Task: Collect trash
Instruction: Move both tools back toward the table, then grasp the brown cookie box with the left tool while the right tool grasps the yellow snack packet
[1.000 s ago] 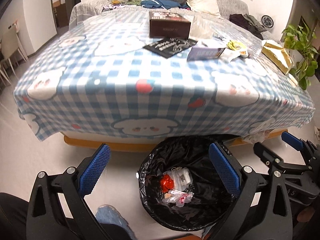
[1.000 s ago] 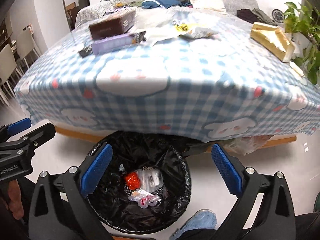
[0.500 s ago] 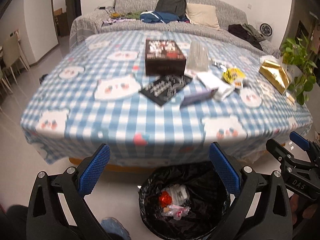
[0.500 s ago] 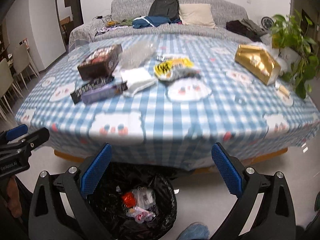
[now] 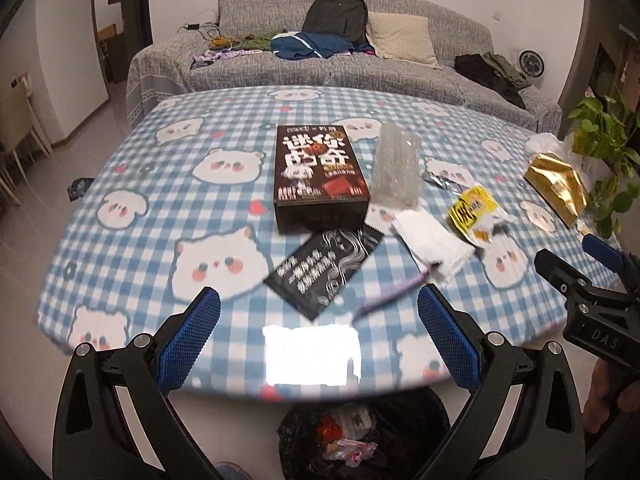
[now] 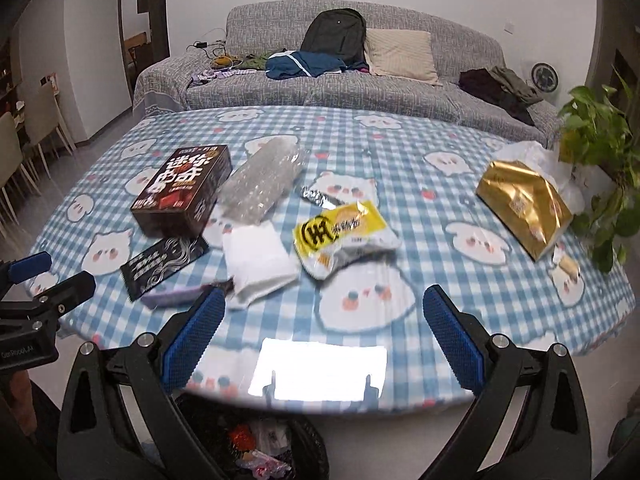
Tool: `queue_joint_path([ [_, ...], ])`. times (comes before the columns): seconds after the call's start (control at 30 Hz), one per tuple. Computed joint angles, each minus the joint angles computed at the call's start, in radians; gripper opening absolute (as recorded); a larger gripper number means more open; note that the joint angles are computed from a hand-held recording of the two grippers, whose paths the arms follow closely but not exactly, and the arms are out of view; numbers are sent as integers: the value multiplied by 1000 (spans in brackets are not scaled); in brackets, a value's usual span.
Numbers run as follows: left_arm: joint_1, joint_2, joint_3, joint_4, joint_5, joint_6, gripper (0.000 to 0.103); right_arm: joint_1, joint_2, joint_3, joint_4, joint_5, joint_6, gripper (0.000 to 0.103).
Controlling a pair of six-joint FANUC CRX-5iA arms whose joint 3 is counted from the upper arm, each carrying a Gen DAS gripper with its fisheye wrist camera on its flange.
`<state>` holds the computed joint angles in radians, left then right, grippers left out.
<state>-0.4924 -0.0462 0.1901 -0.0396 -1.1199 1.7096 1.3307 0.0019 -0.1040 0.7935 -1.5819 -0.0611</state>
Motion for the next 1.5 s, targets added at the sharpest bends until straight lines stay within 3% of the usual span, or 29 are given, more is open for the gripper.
queue_joint_path([
  [0.53,13,356,367,9,-84,-14,97,-281,30,33,-142,165,131,96],
  [0.87,13,481,501,19,-143,-6,97,-320,74,69,-180,169,121,95],
  [1.17,11,519,529,16,-163,13,97,-336,56,57,-252,170,82,95],
  [1.5,8,532,532,1,-164,26,92,-356,63,62,-307,189,84,66],
])
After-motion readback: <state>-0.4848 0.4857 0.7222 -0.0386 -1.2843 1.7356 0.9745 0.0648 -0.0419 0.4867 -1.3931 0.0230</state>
